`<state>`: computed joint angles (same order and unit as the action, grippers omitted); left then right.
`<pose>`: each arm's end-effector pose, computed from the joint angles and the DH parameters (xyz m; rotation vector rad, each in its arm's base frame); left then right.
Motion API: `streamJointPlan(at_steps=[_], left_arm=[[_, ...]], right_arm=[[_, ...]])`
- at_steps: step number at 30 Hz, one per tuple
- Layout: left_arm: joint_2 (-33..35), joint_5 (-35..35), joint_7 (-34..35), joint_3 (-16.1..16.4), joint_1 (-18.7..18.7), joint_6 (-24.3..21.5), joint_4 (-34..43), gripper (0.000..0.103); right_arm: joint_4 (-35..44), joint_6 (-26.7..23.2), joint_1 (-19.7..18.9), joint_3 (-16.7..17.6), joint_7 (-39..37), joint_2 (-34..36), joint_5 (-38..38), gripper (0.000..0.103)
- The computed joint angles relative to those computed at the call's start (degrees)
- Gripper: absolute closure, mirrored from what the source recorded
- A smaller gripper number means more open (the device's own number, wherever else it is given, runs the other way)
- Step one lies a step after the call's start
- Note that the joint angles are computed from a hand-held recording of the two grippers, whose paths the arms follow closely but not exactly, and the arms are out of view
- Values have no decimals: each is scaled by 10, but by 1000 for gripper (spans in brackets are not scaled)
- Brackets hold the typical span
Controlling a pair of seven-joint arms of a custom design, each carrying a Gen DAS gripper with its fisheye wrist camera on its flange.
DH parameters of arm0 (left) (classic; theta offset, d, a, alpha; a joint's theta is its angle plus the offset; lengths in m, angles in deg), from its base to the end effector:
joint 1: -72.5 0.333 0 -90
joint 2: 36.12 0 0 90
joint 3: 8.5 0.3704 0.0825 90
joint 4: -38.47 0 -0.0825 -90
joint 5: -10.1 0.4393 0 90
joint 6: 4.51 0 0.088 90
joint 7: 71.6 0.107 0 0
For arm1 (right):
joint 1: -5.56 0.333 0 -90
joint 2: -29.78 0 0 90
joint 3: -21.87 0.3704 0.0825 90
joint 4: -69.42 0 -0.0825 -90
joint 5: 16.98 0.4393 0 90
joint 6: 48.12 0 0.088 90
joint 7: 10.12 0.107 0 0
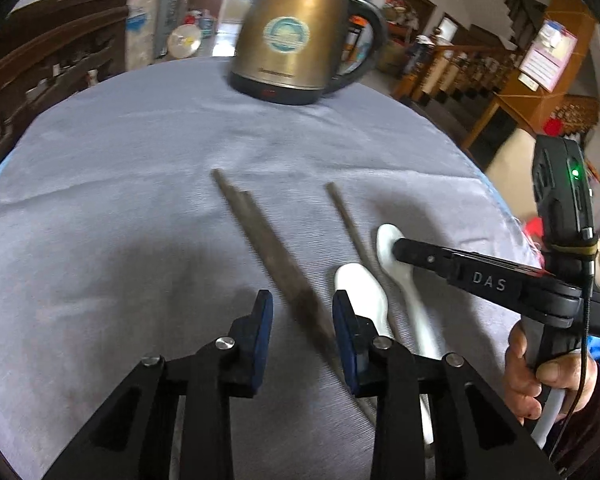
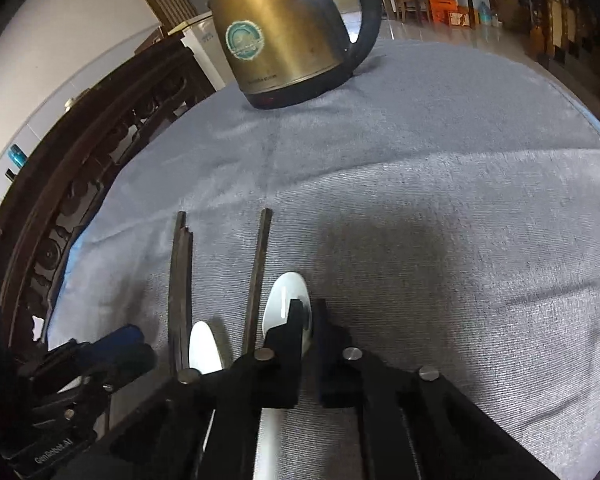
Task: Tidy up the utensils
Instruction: 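Grasp a white spoon with the left tool while the right tool grasps another spoon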
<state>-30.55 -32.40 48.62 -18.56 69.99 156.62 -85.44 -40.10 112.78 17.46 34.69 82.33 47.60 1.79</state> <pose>0.6248 -0.1035 0.4236 -1.8976 2.0953 -0.9638 0.6673 0.2752 0.4210 -1.8453 1.7043 -0.1062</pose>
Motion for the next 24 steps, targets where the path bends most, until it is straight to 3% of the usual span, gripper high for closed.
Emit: streamJointPlan(at_steps=[3,8,13,19,22,24], left_arm=[[8,-45,56,-10,3,-12,13,71],[24,-56,90,-15,0,-36,32,71],[40,-53,88,-14,2,-63,47,90],[46,-72,94,-18,5,-55,49,94],[47,-62,91,-18,2,-49,50,94],[49,-61,89,-19,3,-45,52,93]], right_arm=[[-11,14,-5,3,-6,-5,7,99],[-28,33,-7,-3,2,-15,11,99],[-45,46,-4,-19,32,-28,-19,99],[-35,0,-20,-18,29,-30,-17,97],[-21,-31,-37,-6,0,-26,32,97],[-12,-46,-41,-4,-16,-21,61,90]])
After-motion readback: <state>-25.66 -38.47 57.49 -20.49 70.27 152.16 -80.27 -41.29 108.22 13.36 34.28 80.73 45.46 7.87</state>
